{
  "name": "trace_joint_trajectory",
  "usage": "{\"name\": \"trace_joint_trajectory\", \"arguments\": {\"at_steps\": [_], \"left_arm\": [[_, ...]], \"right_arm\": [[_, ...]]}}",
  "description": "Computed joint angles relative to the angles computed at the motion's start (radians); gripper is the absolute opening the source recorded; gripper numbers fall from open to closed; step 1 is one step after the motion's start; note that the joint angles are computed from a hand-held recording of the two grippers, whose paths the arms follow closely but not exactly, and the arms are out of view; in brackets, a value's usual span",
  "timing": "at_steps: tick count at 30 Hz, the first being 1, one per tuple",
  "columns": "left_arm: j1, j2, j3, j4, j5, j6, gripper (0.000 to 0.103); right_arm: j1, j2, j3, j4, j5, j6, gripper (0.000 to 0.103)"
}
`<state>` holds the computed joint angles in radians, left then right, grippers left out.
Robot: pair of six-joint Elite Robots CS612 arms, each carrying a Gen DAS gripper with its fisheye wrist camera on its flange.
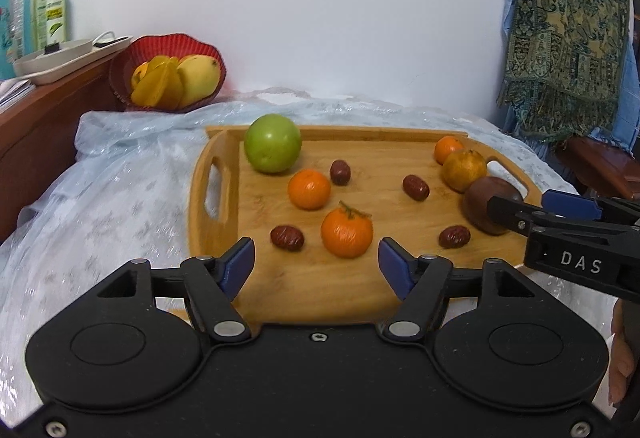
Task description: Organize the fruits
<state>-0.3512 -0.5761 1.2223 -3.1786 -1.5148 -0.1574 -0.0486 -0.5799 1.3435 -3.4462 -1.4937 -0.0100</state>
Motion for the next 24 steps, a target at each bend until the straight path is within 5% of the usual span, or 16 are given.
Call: {"name": "trace_joint_trajectory", "arguments": {"at_steps": [24], "left_arm": [[-0.012, -0.03, 0.111, -0.057, 0.044, -0.012, 0.078]], "right_arm": [[0.002, -0.005, 0.087, -0.073, -0.026, -0.019, 0.091]]}}
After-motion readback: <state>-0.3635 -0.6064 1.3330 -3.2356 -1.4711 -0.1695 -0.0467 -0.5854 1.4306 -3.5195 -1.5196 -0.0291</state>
